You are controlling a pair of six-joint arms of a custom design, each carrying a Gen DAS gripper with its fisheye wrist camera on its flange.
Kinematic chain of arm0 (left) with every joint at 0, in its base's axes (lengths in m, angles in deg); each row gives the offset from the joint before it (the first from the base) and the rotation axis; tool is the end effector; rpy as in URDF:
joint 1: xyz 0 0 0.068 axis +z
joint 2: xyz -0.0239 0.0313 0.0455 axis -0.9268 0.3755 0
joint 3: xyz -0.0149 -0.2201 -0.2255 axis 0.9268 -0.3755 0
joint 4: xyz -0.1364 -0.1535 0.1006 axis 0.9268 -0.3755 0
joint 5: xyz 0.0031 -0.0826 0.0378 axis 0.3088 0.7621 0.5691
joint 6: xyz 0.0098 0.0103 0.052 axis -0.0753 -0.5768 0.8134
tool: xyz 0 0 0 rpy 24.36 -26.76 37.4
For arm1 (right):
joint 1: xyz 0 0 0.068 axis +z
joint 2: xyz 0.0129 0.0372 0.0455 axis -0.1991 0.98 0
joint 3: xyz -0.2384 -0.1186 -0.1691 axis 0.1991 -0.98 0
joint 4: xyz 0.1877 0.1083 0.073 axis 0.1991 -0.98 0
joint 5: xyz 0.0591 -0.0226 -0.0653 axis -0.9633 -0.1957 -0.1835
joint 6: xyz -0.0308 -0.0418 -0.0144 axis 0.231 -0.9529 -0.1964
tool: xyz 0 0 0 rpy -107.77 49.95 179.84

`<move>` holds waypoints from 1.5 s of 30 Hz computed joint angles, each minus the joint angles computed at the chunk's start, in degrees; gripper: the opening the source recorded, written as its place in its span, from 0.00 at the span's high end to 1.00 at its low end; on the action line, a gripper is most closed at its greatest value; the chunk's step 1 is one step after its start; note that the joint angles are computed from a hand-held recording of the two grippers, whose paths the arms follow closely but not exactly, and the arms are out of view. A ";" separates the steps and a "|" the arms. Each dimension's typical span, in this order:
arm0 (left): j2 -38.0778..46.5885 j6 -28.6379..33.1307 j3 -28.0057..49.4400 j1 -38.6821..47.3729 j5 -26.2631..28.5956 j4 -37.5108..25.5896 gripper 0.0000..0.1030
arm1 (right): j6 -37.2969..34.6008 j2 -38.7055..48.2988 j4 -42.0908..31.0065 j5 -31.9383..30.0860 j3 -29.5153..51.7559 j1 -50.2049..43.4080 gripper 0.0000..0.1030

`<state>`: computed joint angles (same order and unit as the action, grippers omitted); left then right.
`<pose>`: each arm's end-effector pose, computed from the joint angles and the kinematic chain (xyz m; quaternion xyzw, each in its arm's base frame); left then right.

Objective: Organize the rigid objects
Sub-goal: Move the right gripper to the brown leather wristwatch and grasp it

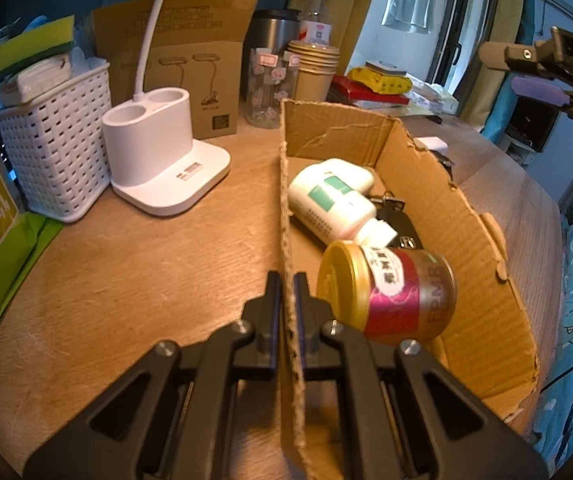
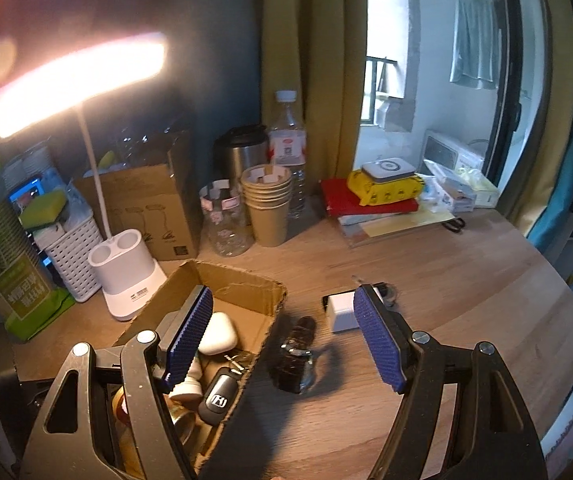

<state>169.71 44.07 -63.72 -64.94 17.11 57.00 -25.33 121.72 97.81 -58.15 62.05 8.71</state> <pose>0.2866 -0.0004 0.0742 0.1823 0.9061 -0.1510 0.3507 0.2473 0.0778 0.2099 0.0337 0.8990 -0.0297 0.4356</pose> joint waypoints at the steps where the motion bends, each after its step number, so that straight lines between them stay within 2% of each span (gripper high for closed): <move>1: -0.08 0.03 -0.10 0.03 0.02 0.04 0.94 | -0.19 -0.41 -0.05 0.11 -0.19 -0.31 0.26; 14: -0.25 0.06 -0.16 0.08 0.06 -0.15 0.94 | -1.29 0.52 3.34 -1.27 -3.39 -4.81 0.26; 26: -0.41 0.02 0.00 0.05 0.06 -0.62 0.94 | -2.05 11.08 11.43 -6.28 -5.37 -8.81 0.26; 38: -0.30 0.16 -0.13 0.03 -0.01 -0.29 0.94 | -2.82 21.02 14.97 -9.94 -3.93 -8.74 0.26; 45: -0.15 0.30 -0.25 0.00 -0.19 -0.02 0.94 | -3.51 24.80 18.09 -14.21 -3.61 -11.76 0.26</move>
<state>169.56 44.37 -63.97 -64.95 16.91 56.98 -28.85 146.52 115.90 -72.37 58.44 -3.05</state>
